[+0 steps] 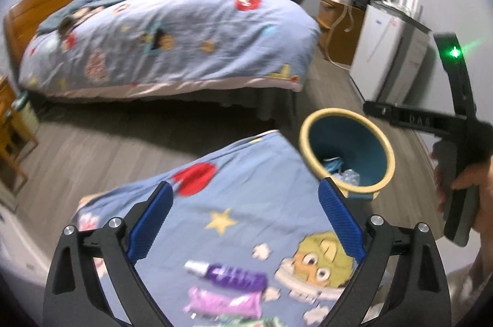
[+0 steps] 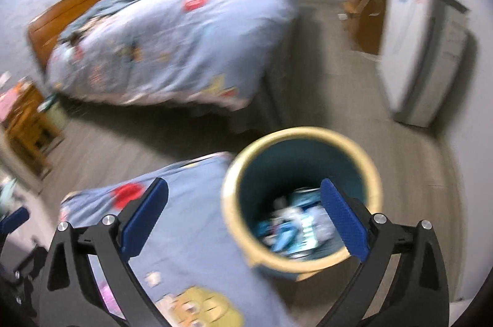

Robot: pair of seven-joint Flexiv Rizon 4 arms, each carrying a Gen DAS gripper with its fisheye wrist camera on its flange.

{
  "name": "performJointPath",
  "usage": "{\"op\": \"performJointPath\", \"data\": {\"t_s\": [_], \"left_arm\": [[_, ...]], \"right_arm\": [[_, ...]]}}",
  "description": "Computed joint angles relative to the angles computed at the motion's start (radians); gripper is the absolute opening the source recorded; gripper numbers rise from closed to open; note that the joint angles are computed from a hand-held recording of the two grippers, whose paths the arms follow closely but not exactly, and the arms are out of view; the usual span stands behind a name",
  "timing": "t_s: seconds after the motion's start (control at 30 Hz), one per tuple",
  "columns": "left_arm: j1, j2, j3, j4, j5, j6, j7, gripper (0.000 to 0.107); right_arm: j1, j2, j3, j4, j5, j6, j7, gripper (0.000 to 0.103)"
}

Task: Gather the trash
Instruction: 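Open the right tool to drop the mask while the left tool drops the cloth into the bin, then grasp the purple spray bottle with the right tool while the left tool grasps the pink wrapper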

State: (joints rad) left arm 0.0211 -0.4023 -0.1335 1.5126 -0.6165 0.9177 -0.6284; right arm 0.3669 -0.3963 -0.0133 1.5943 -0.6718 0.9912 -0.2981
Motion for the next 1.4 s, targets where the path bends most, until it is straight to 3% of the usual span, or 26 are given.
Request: {"op": "performJointPath", "data": {"t_s": [0.2, 0.47, 0.7, 0.87, 0.97, 1.03, 1.1, 1.27, 1.33, 1.4], "left_arm": [[0.046, 0.060, 0.057, 0.093, 0.012, 0.026, 0.001, 0.095], [0.102, 0.074, 0.085, 0.151, -0.008, 0.031, -0.012, 0.095], [0.091, 0.010, 0.128, 0.110, 0.152, 0.052, -0.135, 0.095], [0.119, -0.013, 0.115, 0.095, 0.149, 0.075, -0.201, 0.095], [0.138, -0.018, 0.097, 0.095, 0.116, 0.085, -0.206, 0.095], [0.129, -0.025, 0.111, 0.086, 0.149, 0.089, -0.227, 0.095], [0.129, -0.031, 0.115, 0.077, 0.171, 0.079, -0.235, 0.095], [0.128, -0.047, 0.118, 0.053, 0.207, 0.057, -0.257, 0.095], [0.132, -0.052, 0.112, 0.049, 0.205, 0.046, -0.256, 0.095], [0.130, -0.057, 0.111, 0.044, 0.212, 0.037, -0.255, 0.095]], "right_arm": [[0.052, -0.039, 0.044, -0.045, 0.044, -0.020, -0.064, 0.097], [0.100, -0.097, 0.098, -0.084, 0.161, -0.016, -0.160, 0.097], [0.122, -0.175, 0.138, -0.168, 0.270, -0.092, -0.363, 0.097], [0.134, -0.230, 0.148, -0.218, 0.314, -0.067, -0.488, 0.092], [0.141, -0.282, 0.165, -0.277, 0.342, -0.088, -0.590, 0.079], [0.150, -0.325, 0.176, -0.337, 0.363, -0.141, -0.662, 0.068], [0.160, -0.363, 0.181, -0.390, 0.384, -0.192, -0.721, 0.063], [0.182, -0.422, 0.160, -0.466, 0.423, -0.255, -0.777, 0.051], [0.178, -0.434, 0.159, -0.481, 0.444, -0.263, -0.783, 0.040], [0.172, -0.437, 0.163, -0.481, 0.463, -0.250, -0.799, 0.038]]}}
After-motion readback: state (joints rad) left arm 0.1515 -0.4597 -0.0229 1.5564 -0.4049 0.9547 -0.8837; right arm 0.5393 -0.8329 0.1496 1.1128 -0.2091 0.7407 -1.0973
